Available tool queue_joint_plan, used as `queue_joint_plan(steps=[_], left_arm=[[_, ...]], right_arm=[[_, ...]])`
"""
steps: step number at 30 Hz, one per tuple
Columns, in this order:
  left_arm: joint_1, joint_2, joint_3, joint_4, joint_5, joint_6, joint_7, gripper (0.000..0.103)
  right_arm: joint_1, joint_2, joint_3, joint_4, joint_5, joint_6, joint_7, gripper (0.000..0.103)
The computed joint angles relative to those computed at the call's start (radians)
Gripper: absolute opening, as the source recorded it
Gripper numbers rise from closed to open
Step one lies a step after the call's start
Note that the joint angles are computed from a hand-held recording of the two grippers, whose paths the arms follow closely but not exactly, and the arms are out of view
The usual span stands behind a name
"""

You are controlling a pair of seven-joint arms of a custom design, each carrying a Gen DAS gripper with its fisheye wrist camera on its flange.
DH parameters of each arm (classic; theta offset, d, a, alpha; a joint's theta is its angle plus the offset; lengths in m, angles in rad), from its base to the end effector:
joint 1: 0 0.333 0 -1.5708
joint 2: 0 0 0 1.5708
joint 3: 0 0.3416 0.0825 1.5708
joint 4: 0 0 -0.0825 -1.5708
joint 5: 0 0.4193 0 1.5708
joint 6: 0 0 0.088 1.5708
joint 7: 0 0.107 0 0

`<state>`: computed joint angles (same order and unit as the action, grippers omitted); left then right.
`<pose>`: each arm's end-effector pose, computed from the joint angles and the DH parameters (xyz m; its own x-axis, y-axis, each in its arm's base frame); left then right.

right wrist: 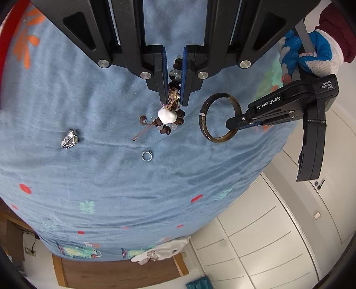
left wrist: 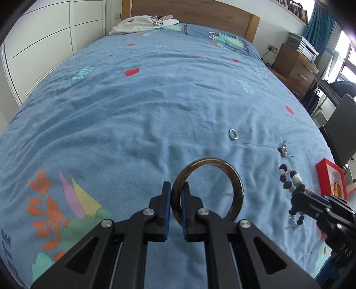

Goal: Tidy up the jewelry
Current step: 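Carry the bangle and beaded bracelet into the red box and open both tools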

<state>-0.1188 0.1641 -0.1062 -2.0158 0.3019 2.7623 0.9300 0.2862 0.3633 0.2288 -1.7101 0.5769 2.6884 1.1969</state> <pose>0.6407 -0.1566 0.4426 0.1339 -0.9825 0.1291 -0.8123 -0.1835 -0.5536 0.6587 0.3288 0.4567 0.4749 -0.8044 -0.3570 -0.7846 -0.2032 -0.5858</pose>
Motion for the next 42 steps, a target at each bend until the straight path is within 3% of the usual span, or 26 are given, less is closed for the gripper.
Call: queue_joint_plan(steps=[9, 22, 33, 42], left_arm=[[-0.005, -0.168, -0.039, -0.1, 0.04, 0.017, -0.034, 0.008], [-0.034, -0.277, -0.139, -0.09, 0.09, -0.018, -0.095, 0.008], [-0.172, -0.092, -0.173, 0.151, 0.109, -0.092, -0.078, 0.008], [-0.314, 0.157, -0.133, 0.425, 0.094, -0.182, -0.008, 0.008]], right_arm=[[0.002, -0.205, -0.016, -0.182, 0.094, 0.071, -0.063, 0.01], [0.074, -0.46, -0.14, -0.394, 0.223, 0.161, -0.17, 0.01], [0.042, -0.576, -0.266, -0.51, 0.167, 0.167, -0.188, 0.01], [-0.039, -0.541, -0.323, -0.512, 0.096, 0.143, -0.171, 0.01]])
